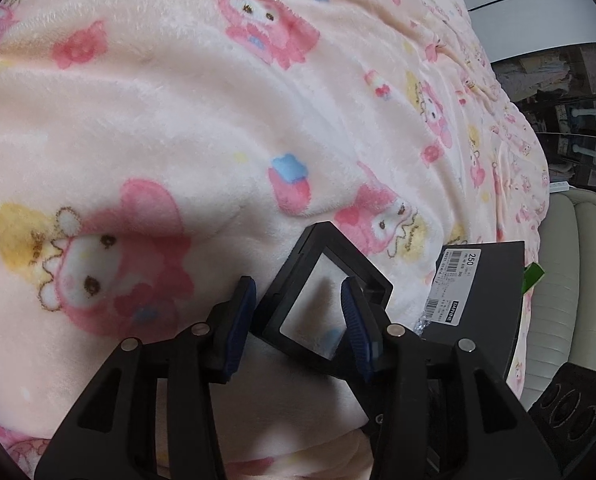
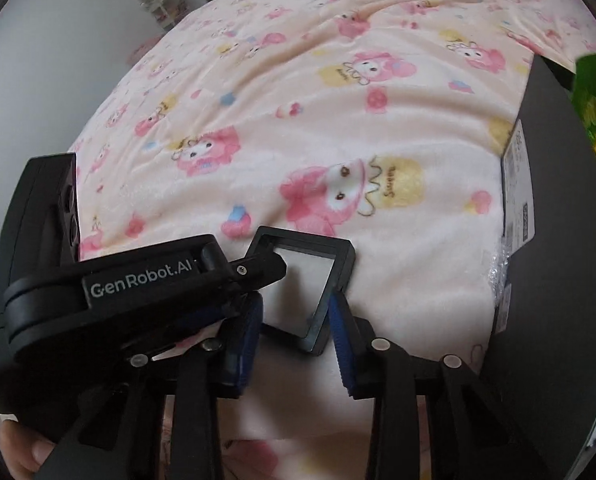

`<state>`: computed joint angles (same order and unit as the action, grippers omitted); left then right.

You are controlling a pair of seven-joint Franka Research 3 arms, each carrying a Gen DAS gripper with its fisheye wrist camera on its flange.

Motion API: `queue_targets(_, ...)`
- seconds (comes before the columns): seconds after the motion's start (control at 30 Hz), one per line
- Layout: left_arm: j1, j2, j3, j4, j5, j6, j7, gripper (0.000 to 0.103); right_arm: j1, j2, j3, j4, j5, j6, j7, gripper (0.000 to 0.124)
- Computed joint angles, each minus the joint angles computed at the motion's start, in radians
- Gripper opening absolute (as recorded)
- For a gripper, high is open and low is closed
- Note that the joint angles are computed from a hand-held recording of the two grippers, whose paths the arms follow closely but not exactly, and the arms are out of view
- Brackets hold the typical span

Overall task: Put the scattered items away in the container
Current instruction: 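Carry the black frame in the left gripper over the box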

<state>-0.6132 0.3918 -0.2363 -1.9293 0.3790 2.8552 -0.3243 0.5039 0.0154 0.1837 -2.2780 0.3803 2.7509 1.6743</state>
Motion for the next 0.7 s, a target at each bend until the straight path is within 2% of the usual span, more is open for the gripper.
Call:
queue_targets(0.1, -0.037, -0.038, 0.028, -0.020, 0.064, 0.013, -0.031, 0.043, 0.004, -0.041, 0.003, -0.037, -0.001, 0.035, -0.016, 0.030)
queue_targets(0.13, -0.061, -0.062, 0.046, -0.028, 0.102, 0.010, -0.066, 0.043, 0.006, -0.060, 0.004, -0.051, 0.005, 0.042, -0.025, 0.030)
queue_targets(0.2, -0.134, -0.109, 0.102, -0.034, 0.255, -0.020, -0.202, 0.043, 0.026, -0.117, -0.003, -0.086, 0.103, 0.059, -0.125, 0.029)
queue_targets(0.27, -0.159, -0.140, 0.104, -0.036, 0.350, -0.027, -0.288, 0.045, 0.049, -0.206, -0.022, -0.138, 0.202, 0.050, -0.216, 0.029)
queue_targets(0.3, -0.156, -0.141, 0.090, -0.025, 0.371, -0.019, -0.290, 0.045, 0.052, -0.233, -0.024, -0.156, 0.213, 0.052, -0.223, 0.029)
queue_targets(0.4, -0.105, -0.107, 0.014, 0.040, 0.338, 0.009, -0.190, 0.045, 0.058, -0.363, -0.043, -0.243, 0.242, 0.070, -0.236, 0.029)
queue_targets(0.43, -0.109, -0.090, 0.008, 0.074, 0.347, 0.012, -0.182, 0.045, 0.076, -0.405, -0.066, -0.269, 0.277, 0.083, -0.258, 0.029)
queue_targets(0.57, -0.159, -0.023, -0.006, 0.231, 0.357, -0.077, -0.160, 0.045, 0.056, -0.560, -0.094, -0.349, 0.262, 0.072, -0.284, 0.027)
queue_targets(0.7, -0.198, 0.138, -0.034, 0.495, 0.286, -0.177, 0.030, 0.045, 0.013, -0.692, -0.136, -0.425, 0.232, 0.049, -0.288, 0.027)
